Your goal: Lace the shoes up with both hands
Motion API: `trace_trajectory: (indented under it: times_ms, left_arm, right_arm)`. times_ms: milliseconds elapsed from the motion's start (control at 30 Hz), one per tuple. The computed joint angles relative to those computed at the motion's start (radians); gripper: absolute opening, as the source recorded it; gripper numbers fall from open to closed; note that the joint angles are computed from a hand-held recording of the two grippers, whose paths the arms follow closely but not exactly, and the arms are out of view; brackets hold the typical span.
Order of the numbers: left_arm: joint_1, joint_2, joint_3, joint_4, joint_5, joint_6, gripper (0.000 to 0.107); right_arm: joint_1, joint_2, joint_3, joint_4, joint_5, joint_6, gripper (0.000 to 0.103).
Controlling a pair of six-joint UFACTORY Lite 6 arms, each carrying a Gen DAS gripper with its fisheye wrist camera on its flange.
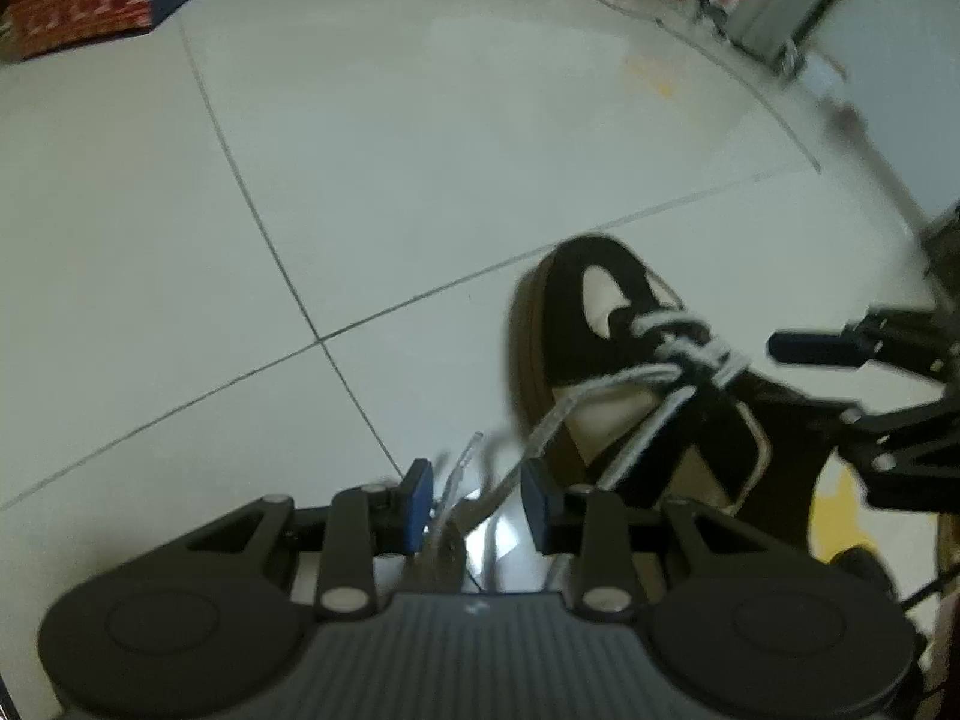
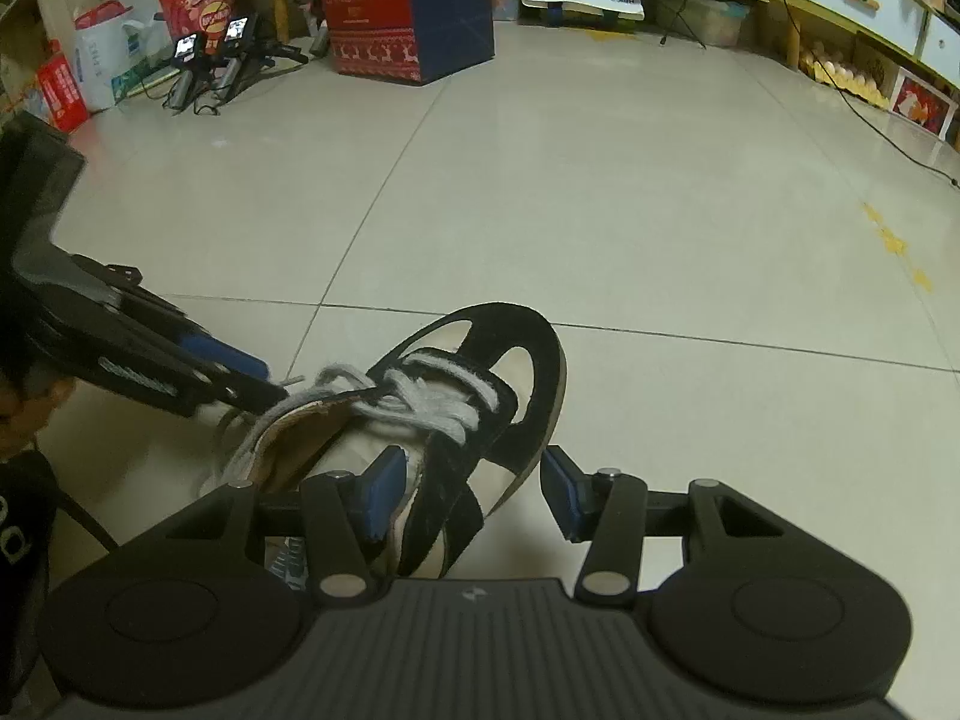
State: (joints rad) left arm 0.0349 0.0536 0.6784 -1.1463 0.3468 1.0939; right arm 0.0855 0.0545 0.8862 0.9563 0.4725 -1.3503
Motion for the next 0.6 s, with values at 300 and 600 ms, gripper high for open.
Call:
trace_trajectory:
  times_ms: [300,600]
  left_arm:
    - [0.043,-0.038,0.007,0.219,0.001,-0.115,0.004]
    - [0.164,-0.174,0.222,0.813,0.215,-0.451,0.003]
  right_arm:
    - [-0.02,-0.01,0.002,0.016,0.018,-0.029,0.052]
    - [-0.057,-0.01,0.032,0.074,0.05,-0.048,0.052]
